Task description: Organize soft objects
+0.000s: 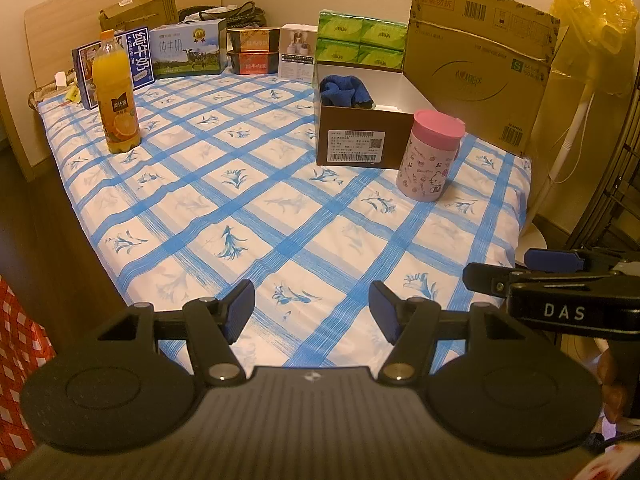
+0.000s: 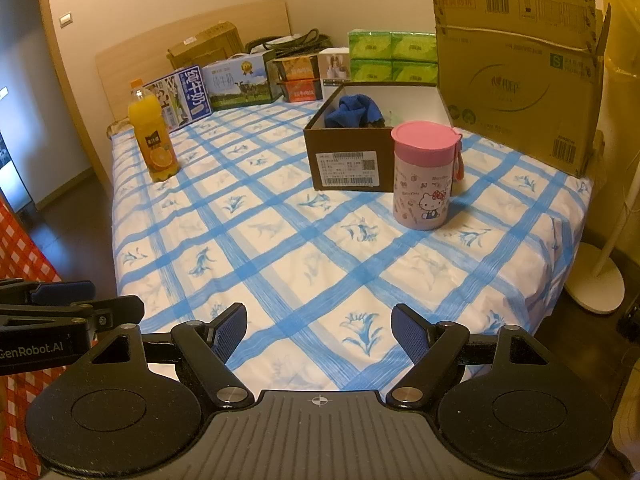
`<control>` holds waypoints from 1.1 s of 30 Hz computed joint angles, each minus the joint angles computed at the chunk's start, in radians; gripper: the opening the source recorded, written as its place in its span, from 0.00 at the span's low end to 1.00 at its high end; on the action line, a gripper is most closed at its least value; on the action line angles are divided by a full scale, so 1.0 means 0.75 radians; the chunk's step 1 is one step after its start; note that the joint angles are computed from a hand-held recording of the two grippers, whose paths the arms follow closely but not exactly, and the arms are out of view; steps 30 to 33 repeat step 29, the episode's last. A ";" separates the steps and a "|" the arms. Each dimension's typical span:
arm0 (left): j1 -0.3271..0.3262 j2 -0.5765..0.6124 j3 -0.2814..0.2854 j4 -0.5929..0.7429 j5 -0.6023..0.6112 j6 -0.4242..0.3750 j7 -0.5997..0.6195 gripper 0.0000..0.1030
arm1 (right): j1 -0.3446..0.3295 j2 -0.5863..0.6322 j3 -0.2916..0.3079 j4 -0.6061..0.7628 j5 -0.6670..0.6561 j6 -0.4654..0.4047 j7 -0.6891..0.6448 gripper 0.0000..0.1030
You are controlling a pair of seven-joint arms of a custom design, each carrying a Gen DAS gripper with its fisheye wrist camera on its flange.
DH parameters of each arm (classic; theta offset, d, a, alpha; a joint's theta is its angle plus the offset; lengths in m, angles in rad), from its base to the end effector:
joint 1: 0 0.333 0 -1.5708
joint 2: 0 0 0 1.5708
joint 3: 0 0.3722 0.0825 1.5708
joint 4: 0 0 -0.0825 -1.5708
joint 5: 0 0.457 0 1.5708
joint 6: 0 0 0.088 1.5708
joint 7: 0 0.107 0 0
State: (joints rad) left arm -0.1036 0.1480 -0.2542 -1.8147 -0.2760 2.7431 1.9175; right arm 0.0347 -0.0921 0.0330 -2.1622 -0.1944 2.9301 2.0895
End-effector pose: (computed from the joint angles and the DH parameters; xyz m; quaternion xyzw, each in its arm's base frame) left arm 0.6880 -0.2340 0.5780 -0.4785 0.7847 -0.3485 0.1840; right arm 0.6243 0.0552 0.5606 -0.5468 0.7249 -0.2484 0.3374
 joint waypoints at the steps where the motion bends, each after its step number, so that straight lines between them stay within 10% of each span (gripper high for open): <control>1: 0.002 -0.001 0.000 0.001 -0.003 -0.002 0.004 0.59 | 0.000 0.000 0.000 0.001 0.000 -0.001 0.000 0.77; 33: 0.006 0.012 -0.009 -0.008 -0.032 0.005 0.024 0.59 | 0.001 0.011 -0.003 -0.008 -0.004 0.006 0.009 0.77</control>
